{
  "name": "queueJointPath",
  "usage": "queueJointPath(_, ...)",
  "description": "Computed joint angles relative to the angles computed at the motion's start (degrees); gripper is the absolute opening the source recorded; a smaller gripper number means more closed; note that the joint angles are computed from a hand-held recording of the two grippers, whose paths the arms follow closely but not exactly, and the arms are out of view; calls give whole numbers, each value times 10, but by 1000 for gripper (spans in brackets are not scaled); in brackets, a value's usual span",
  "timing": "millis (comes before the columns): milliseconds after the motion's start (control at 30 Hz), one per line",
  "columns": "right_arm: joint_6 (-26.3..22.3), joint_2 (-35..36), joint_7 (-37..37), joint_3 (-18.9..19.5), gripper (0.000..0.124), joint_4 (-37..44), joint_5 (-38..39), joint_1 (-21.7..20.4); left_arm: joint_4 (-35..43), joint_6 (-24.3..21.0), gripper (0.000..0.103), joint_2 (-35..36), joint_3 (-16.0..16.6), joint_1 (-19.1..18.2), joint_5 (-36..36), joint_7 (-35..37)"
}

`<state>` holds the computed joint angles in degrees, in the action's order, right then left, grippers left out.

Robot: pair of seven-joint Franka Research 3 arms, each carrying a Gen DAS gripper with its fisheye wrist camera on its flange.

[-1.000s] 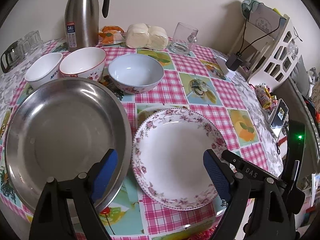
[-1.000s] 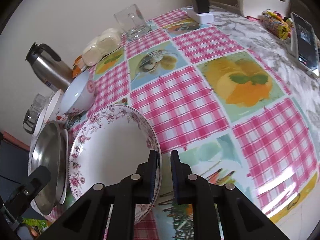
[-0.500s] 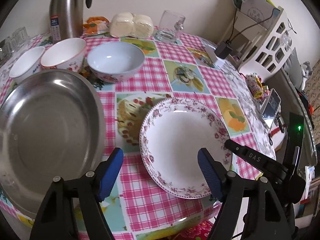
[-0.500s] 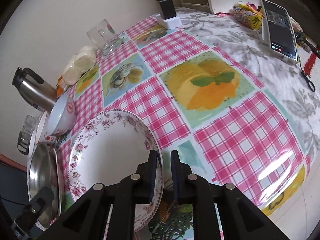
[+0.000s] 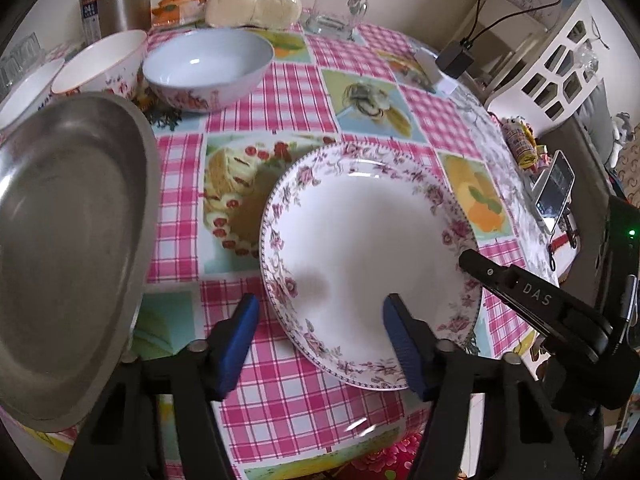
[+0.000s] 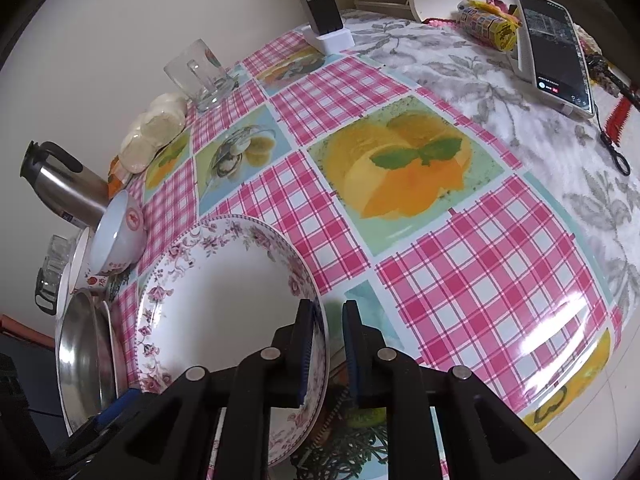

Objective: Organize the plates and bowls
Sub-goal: 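Close the left tool on the floral plate rim opposite the right tool, then lift and tilt the floral plate with both tools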

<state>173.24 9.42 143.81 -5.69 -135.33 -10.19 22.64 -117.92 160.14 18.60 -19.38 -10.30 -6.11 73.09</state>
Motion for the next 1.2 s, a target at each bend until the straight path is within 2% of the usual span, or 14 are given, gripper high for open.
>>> queueJointPath(67, 0, 2, -20, 13, 16, 1, 20, -10, 6, -5, 58, 7, 2, -2, 2, -5)
queueJointPath(300, 14, 15, -126, 66, 16, 3, 139, -49, 26, -11, 37, 33, 13, -9, 22, -36)
queueJointPath(367, 23, 19, -171, 90, 17, 3, 191, -67, 25, 0, 35, 36, 16, -10, 29, -47)
queueJointPath(500, 40, 22, -230, 114, 16, 0, 266, -82, 26, 13, 29, 43, 10, 0, 28, -51)
queueJointPath(567, 53, 26, -273, 145, 14, 0, 321, -107, 27, 19, 27, 46, 6, 6, 25, -53)
queueJointPath(600, 64, 29, -306, 179, 14, 0, 363, -135, 27, 20, 27, 47, 4, 8, 24, -53)
queueJointPath(667, 74, 33, -348, 215, 14, 1, 415, -165, 28, 24, 27, 49, 3, 10, 27, -54)
queueJointPath(733, 82, 35, -380, 237, 13, 3, 452, -182, 30, 29, 27, 51, 7, 6, 35, -60)
queueJointPath(967, 86, 32, -403, 196, 13, 3, 482, -135, 35, 28, 26, 56, -2, 17, 37, -55)
queueJointPath(1033, 87, 29, -384, 157, 14, 0, 458, -96, 35, 25, 21, 54, 8, 7, 48, -65)
queueJointPath(1100, 79, 26, -323, 84, 14, -3, 386, -31, 35, 25, 20, 54, 7, 10, 49, -64)
queueJointPath(1133, 78, 27, -321, 72, 14, -2, 382, -20, 35, 25, 20, 55, 3, 14, 45, -60)
queueJointPath(1200, 86, 26, -330, 101, 14, -3, 389, -47, 33, 29, 18, 54, -6, 23, 36, -51)
